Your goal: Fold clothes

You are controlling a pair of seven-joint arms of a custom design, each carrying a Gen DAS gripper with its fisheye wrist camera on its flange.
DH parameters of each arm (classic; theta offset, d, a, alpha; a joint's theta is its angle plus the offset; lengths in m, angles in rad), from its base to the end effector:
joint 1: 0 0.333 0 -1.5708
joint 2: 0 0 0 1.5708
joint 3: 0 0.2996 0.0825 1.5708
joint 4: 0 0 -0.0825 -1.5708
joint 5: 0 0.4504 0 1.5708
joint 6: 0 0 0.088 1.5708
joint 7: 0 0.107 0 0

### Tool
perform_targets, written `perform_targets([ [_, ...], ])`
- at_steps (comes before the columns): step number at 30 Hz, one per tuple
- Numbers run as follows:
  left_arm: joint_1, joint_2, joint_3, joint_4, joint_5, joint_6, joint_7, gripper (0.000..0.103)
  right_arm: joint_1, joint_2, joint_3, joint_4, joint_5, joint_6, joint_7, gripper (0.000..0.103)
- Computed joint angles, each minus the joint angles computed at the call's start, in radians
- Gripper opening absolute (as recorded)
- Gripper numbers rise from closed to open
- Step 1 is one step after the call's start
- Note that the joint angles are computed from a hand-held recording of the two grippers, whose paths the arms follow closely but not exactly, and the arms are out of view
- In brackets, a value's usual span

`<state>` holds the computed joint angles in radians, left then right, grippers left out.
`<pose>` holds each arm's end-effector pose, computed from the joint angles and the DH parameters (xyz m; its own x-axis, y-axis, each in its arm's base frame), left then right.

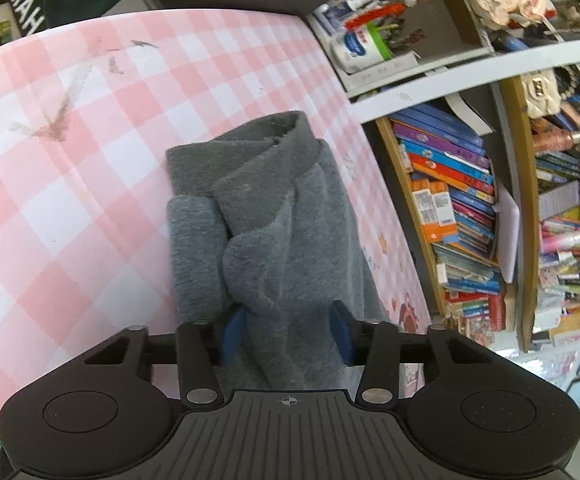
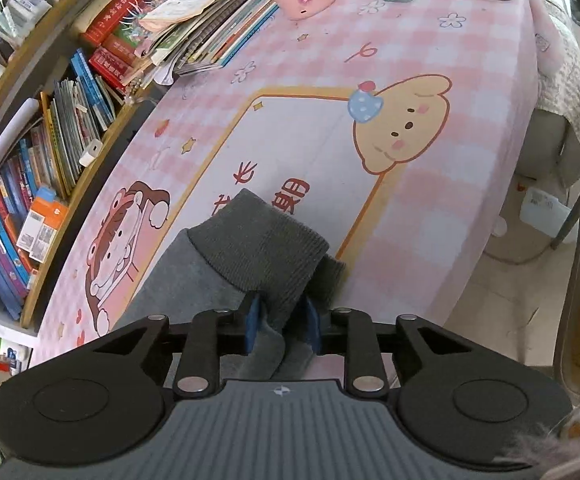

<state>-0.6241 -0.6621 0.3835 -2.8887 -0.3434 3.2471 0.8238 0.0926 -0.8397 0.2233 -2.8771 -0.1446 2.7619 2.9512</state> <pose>0.4194 -0.0845 0.4002 0.3950 -0.4280 0.8129 -0.5179 -0.8346 -0.1877 0.3917 0.1212 0.4358 -0.6053 -0.5774 -0.5480 -0.4164 0.8164 -0.4002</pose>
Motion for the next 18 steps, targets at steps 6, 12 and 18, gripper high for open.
perform_targets([
  [6, 0.031, -0.02, -0.035, -0.03, -0.01, 0.046, -0.053, 0.003, -0.009, 0.014, 0.04, 0.026, -0.059, -0.028, -0.014, 0.017],
  [12, 0.116, -0.076, -0.133, -0.062, 0.092, 0.199, -0.052, 0.003, 0.001, 0.016, 0.022, 0.024, -0.065, -0.027, -0.026, 0.017],
  [18, 0.226, -0.108, -0.206, -0.069, 0.095, 0.006, -0.108, 0.017, 0.008, 0.013, 0.016, 0.022, -0.063, -0.028, -0.03, 0.017],
])
